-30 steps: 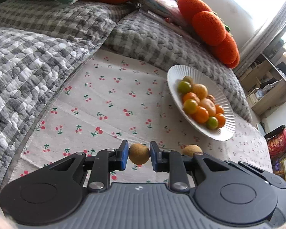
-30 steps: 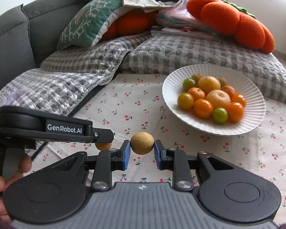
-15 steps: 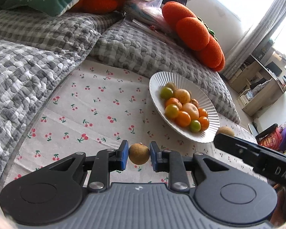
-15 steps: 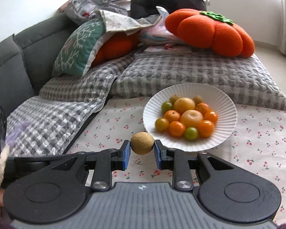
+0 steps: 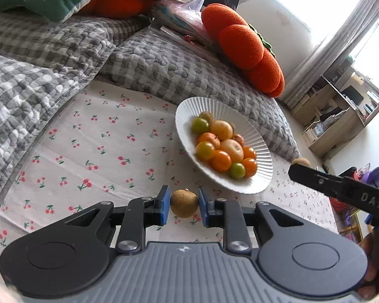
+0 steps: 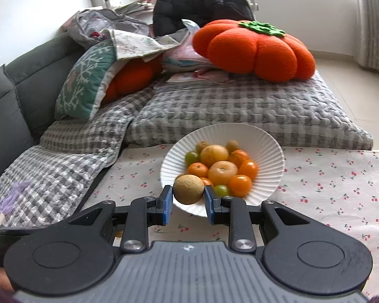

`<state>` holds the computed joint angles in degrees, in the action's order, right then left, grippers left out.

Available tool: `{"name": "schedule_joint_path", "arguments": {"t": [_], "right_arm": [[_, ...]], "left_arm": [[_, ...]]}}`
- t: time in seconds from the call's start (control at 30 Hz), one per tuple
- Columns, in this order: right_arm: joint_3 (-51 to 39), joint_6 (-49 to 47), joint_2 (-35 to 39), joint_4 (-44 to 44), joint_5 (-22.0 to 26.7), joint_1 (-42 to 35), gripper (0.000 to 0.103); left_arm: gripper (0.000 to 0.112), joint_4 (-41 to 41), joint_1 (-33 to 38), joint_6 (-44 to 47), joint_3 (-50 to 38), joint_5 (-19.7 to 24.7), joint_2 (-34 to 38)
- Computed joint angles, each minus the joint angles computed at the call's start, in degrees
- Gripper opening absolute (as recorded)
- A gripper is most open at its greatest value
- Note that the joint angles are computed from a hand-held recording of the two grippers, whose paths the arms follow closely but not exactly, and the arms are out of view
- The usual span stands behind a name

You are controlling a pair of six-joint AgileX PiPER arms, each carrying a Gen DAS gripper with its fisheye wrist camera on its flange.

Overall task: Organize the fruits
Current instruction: 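Carry both brown round fruits over the white plate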

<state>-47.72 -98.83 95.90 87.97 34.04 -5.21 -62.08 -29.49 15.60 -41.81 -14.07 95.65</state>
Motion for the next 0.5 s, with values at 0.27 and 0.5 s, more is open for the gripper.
{"name": "schedule_joint_path", "arguments": {"t": [0.27,0.5], "right_arm": [[-5.3,3.8,4.8,-2.8,-0.5,-2.5,0.024],[-9.5,6.7,9.3,-4.2,-1.3,-2.5,0.024]], "left_arm": [[0.02,-7.7,-1.1,9.2,-5.6,-0.7,2.7],[0.02,-6.3,-0.5,8.1,-9.1,0.3,5.5]]}}
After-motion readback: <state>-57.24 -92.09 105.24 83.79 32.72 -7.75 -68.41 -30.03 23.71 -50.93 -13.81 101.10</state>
